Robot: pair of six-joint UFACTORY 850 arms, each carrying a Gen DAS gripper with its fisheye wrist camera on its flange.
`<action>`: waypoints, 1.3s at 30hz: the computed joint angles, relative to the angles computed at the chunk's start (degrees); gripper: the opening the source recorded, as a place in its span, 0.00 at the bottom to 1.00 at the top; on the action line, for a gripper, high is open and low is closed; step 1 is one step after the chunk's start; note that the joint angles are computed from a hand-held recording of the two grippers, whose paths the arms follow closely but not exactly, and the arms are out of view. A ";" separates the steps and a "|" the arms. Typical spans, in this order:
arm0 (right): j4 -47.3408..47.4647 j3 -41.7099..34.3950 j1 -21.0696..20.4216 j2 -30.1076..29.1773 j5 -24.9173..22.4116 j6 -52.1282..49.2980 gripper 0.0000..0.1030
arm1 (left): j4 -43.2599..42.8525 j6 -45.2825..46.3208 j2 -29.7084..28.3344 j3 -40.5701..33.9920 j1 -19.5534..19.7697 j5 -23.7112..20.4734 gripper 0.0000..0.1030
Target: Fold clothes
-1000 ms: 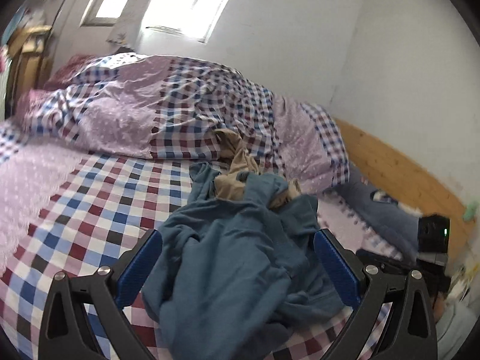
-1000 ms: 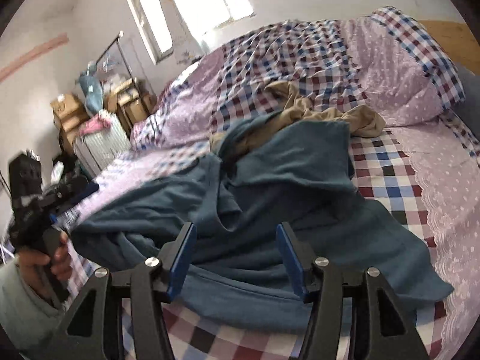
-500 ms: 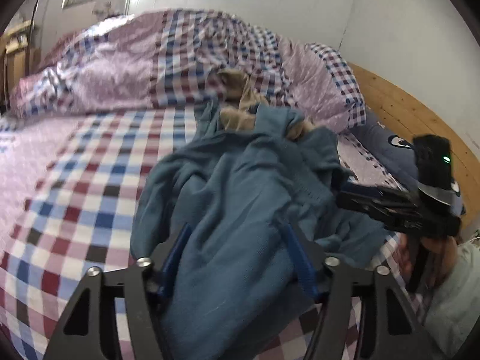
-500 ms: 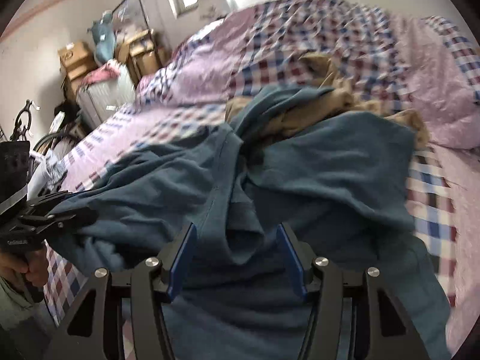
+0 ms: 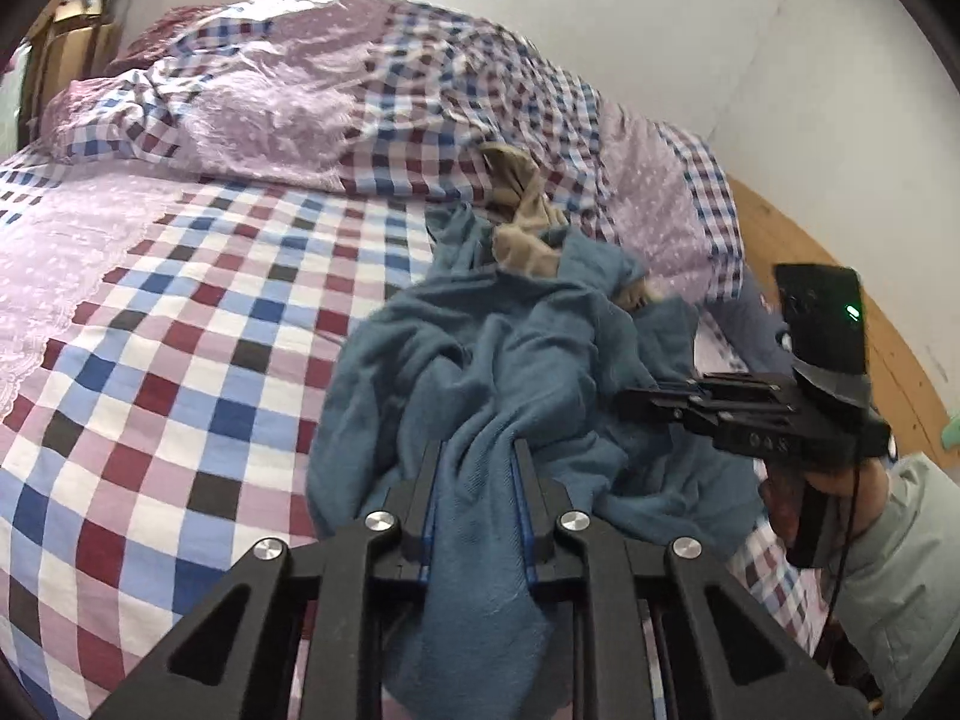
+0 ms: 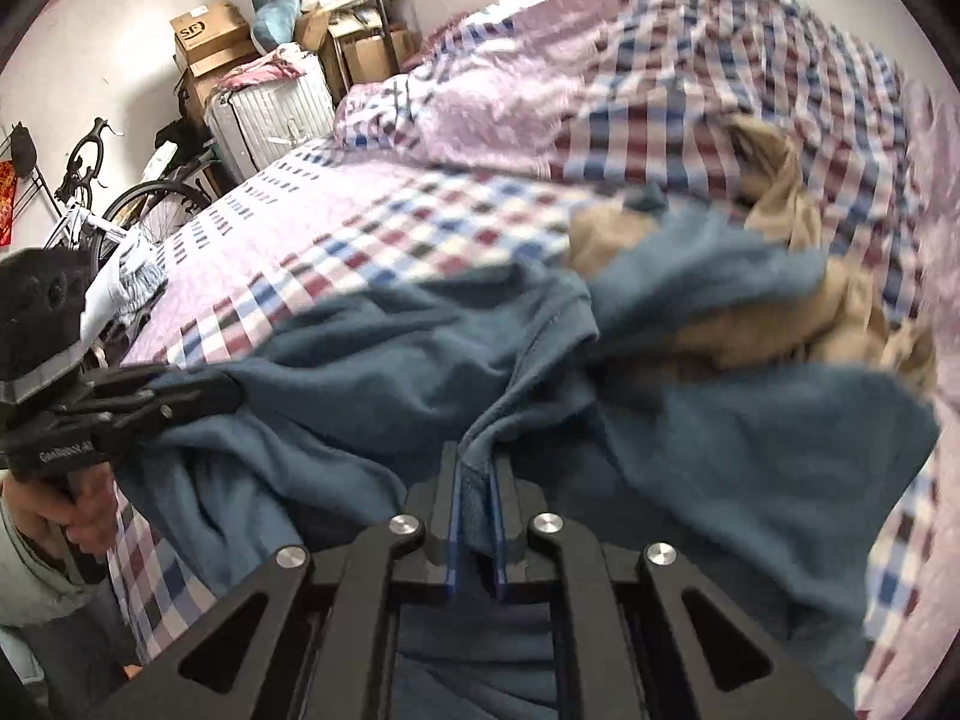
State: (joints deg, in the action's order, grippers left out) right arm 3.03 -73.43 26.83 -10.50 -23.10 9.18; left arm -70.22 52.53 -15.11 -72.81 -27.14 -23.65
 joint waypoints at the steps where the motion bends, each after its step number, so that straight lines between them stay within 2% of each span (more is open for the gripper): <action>1: -0.95 -0.81 0.00 0.08 0.70 1.50 0.06 | -1.36 0.25 0.02 -0.03 0.29 -0.15 0.20; 3: -7.95 -3.15 -0.22 0.41 2.12 9.59 0.06 | -5.07 1.79 0.12 0.11 0.97 -0.68 0.24; 5: -16.20 -5.85 -0.39 0.38 3.02 18.66 0.06 | -10.09 4.41 0.54 0.66 1.90 -1.39 0.37; 6: -22.18 -8.49 -0.09 -0.45 1.66 23.04 0.06 | -14.01 7.31 0.83 1.12 2.38 -2.11 0.52; 7: -28.13 -11.22 0.25 -1.37 0.11 27.36 0.05 | -18.24 10.60 1.13 1.62 2.87 -3.07 0.62; 9: -40.13 -17.71 0.70 -3.39 -4.11 36.18 0.05 | -27.15 18.19 2.28 2.99 3.42 -3.48 0.64; 11: -52.12 -24.48 1.38 -5.42 -9.82 44.80 0.05 | -31.66 22.67 2.97 3.61 3.75 -4.01 0.67; 15: -74.50 -37.82 3.22 -10.24 -26.30 60.02 0.06 | -32.44 23.10 3.10 3.32 4.39 -4.79 0.69; 17: -76.08 -44.60 2.94 -14.36 -33.65 58.03 0.07 | -31.58 21.64 2.77 2.90 4.77 -5.40 0.69; 19: -72.73 -54.19 1.98 -20.17 -40.71 51.22 0.09 | -31.03 21.07 2.50 2.63 4.74 -5.84 0.69; 21: -63.84 -59.27 -0.26 -24.03 -43.99 43.77 0.15 | -30.25 20.92 2.43 2.52 4.52 -6.19 0.69; 22: -61.11 -59.14 -0.84 -24.15 -44.27 42.65 0.17 | -29.86 20.84 2.39 2.47 4.41 -6.36 0.69; 23: -58.25 -56.60 -1.49 -23.11 -43.90 42.61 0.26 | -29.28 20.78 2.40 2.35 4.22 -6.42 0.69; 24: -57.72 -52.86 -1.70 -21.30 -42.96 43.93 0.46 | -28.77 20.70 2.43 2.23 4.03 -6.43 0.69; 25: -58.01 -47.06 -1.56 -18.18 -41.14 46.76 0.58 | -28.48 20.75 2.49 2.21 3.88 -6.58 0.69; 28: -58.06 -32.45 -1.11 -9.63 -36.03 53.11 0.62 | -26.20 19.45 2.28 1.75 3.35 -7.07 0.69; 31: -58.23 -18.02 -0.22 -0.23 -30.83 59.14 0.76 | -22.78 17.40 2.07 1.22 2.49 -6.52 0.69; 32: -57.92 -12.61 0.01 3.57 -29.00 61.00 0.77 | -21.96 16.84 2.09 1.21 2.19 -6.36 0.70; 34: -58.09 -3.85 0.55 9.50 -27.53 64.21 0.78 | -20.63 15.83 2.05 1.14 1.63 -5.93 0.74; 39: -53.04 15.32 1.41 21.97 -26.03 65.41 0.78 | -17.67 13.26 1.43 0.94 -0.16 -5.64 0.74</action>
State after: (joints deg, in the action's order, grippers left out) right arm -50.01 -58.11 28.24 11.48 -49.13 74.60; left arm -87.89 65.79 -13.68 -71.87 -27.30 -29.29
